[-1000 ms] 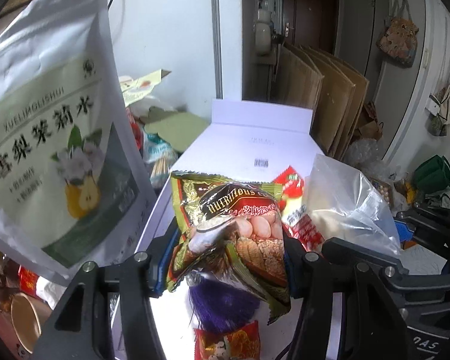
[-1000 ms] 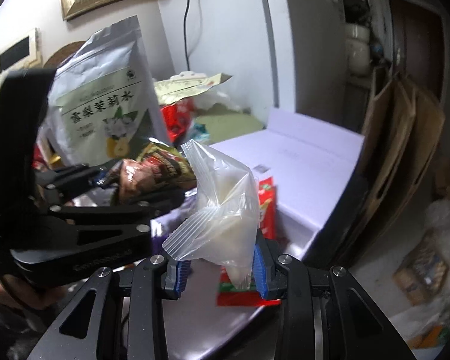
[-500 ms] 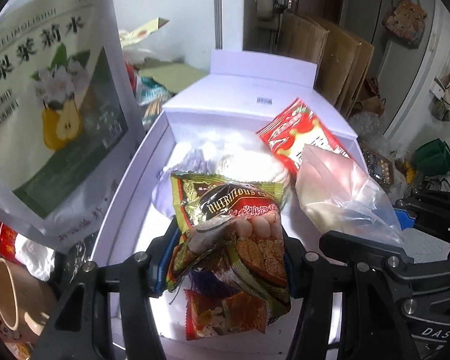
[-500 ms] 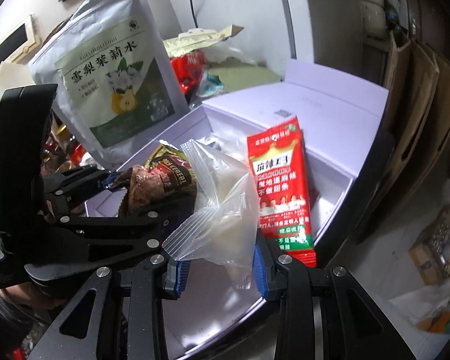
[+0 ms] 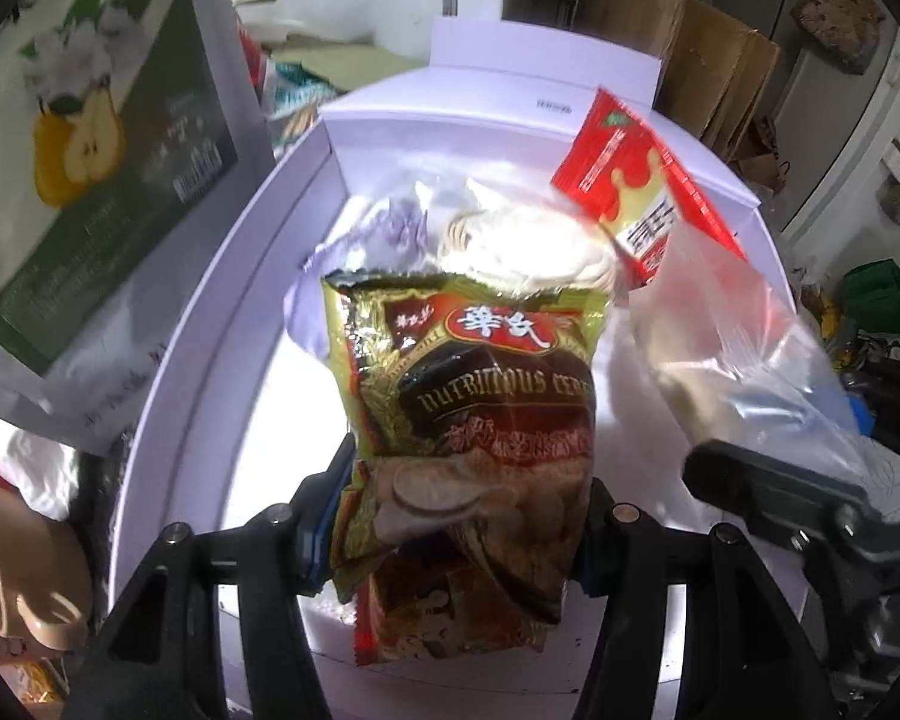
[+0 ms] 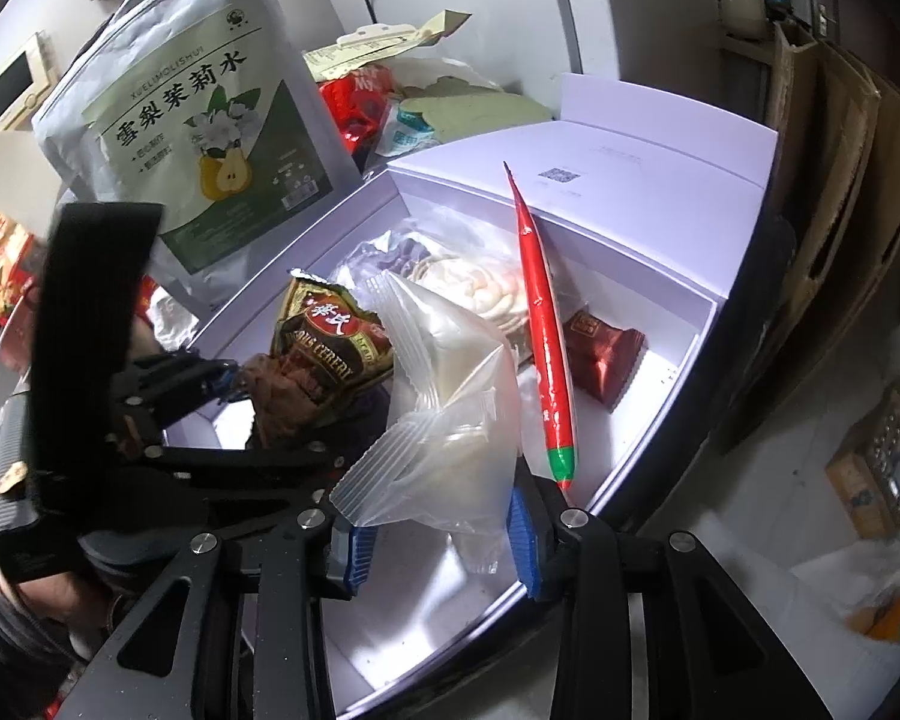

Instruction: Organize soft objects

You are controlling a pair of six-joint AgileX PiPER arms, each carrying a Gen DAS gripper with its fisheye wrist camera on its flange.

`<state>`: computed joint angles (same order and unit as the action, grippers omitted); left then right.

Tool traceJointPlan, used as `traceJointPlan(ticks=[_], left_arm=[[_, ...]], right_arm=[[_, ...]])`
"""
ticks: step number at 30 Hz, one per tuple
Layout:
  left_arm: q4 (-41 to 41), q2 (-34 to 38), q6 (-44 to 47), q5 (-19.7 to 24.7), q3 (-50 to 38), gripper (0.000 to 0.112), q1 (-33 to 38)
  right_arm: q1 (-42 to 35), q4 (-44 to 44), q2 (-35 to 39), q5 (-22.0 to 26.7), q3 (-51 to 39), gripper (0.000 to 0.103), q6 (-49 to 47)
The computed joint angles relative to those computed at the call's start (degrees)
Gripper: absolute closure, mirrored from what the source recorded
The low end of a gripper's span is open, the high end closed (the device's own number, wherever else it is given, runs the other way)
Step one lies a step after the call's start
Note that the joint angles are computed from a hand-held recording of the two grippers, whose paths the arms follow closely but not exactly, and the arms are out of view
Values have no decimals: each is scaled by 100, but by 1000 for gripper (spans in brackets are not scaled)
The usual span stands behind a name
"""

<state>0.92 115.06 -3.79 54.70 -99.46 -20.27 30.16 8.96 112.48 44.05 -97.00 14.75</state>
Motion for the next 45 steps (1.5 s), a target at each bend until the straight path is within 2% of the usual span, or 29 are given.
traceJointPlan(ticks=[2, 7, 14, 17, 19, 20, 22, 31, 35, 40, 45], left_arm=[[19, 28, -24, 33, -6, 55, 2], [119, 20, -42, -15, 48, 55, -21], [770, -321, -467, -396, 416, 52, -200], [727, -533, -482, -503, 586, 51, -134], [743, -617, -513, -535, 641, 36, -108], [810, -677, -565, -584, 673, 33, -110], [958, -787, -684, -708, 799, 33, -139], [892, -1082, -694, -687, 948, 33, -91], [1006, -1327, -774, -759, 1065, 33, -91], [962, -1615, -688, -777, 1071, 33, -39], [888, -1891, -642, -758, 883, 33, 26]], right_arm=[[-15, 60, -24, 22, 9, 57, -57], [53, -188, -181, -26, 125, 52, 130], [120, -519, -400, -131, 323, 52, 336], [124, -586, -403, -126, 329, 52, 416], [114, -614, -444, -172, 400, 52, 510], [113, -602, -476, -193, 441, 52, 520], [122, -612, -489, -183, 469, 52, 555], [130, -502, -372, 20, 331, 52, 556], [343, -1153, -352, 196, 203, 52, 1025], [436, -1263, -459, 245, 90, 52, 1131], [684, -1912, -678, 361, -128, 52, 1571]])
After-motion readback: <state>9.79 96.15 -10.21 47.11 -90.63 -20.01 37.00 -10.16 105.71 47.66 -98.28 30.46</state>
